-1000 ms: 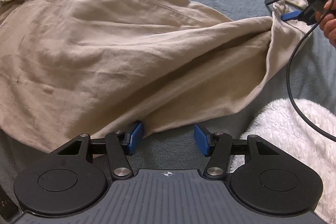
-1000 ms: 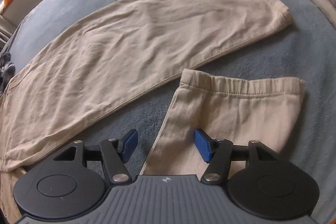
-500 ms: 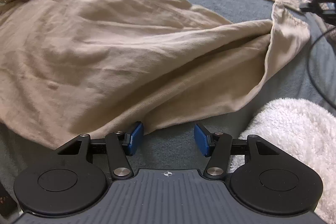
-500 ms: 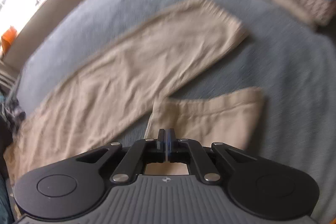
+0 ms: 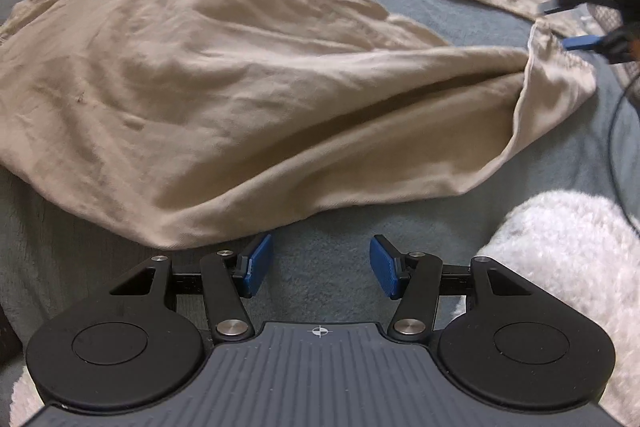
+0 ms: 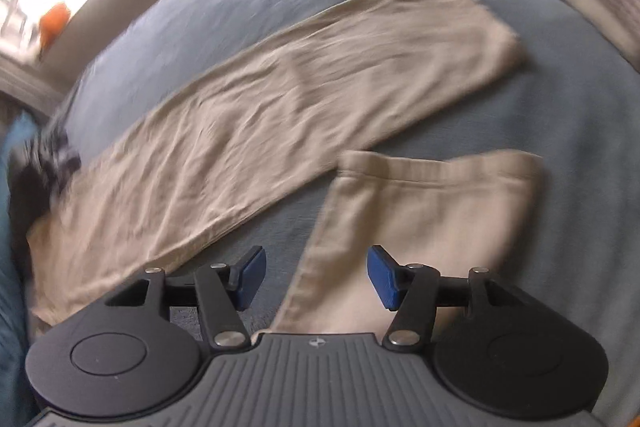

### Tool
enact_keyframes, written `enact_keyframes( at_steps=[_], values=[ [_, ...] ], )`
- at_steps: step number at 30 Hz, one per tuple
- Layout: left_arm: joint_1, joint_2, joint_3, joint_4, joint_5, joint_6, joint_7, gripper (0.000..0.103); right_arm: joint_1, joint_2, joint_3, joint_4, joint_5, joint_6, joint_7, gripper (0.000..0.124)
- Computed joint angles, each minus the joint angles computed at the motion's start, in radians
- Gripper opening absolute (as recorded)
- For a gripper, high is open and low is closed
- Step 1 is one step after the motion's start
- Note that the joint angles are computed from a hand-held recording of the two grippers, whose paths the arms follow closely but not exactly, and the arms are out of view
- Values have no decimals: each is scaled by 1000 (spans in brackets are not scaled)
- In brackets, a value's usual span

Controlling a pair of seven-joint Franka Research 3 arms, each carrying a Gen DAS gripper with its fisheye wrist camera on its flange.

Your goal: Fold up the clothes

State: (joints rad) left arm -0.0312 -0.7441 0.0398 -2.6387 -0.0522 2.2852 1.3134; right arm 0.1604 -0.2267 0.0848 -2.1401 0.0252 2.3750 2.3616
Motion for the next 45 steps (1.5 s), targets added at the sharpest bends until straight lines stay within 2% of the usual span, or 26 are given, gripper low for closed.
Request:
enact_keyframes(
  at_steps=[5,7,10,12,16,19,22,25,29,32,36,38,45],
  values=[
    [8,18,-4,15,-1,20,-25,54,14,163,-3,141,-58,-128,31,59],
    [13,22,0,18,-4,17,-35,54,25,169,-13,130,-77,-122,39,57],
    [24,16,4,18,-9,12,-55,54,33,147,-19,109,-115,-122,82,32],
    [32,6,11,15,-10,22,-61,54,29,114,-26,73,-117,-105,101,6],
    [44,-1,20,14,-2,46,-60,54,-3,-2,-33,-60,-57,5,175,3],
    [43,11,26,23,0,35,-48,54,-26,-125,-15,-181,-30,102,209,3],
    [42,14,23,23,-1,22,-42,54,-57,-255,23,-274,-27,146,234,3],
    [33,5,22,16,-10,15,-34,54,-99,-401,62,-362,-23,144,281,3],
    [23,-13,12,3,-12,3,-30,54,-136,-599,100,-476,-1,94,330,3],
    [15,-27,9,-8,-11,-2,-25,54,-153,-704,124,-535,17,38,368,3],
    [2,-44,5,-20,-5,-8,-9,54,-160,-802,132,-617,68,24,435,3],
    [-1,-47,5,-20,-3,-16,-6,54,-166,-804,127,-636,92,60,458,3],
    [-7,-44,18,13,-21,-17,4,54,-188,-573,99,-462,117,379,377,3]
  ],
)
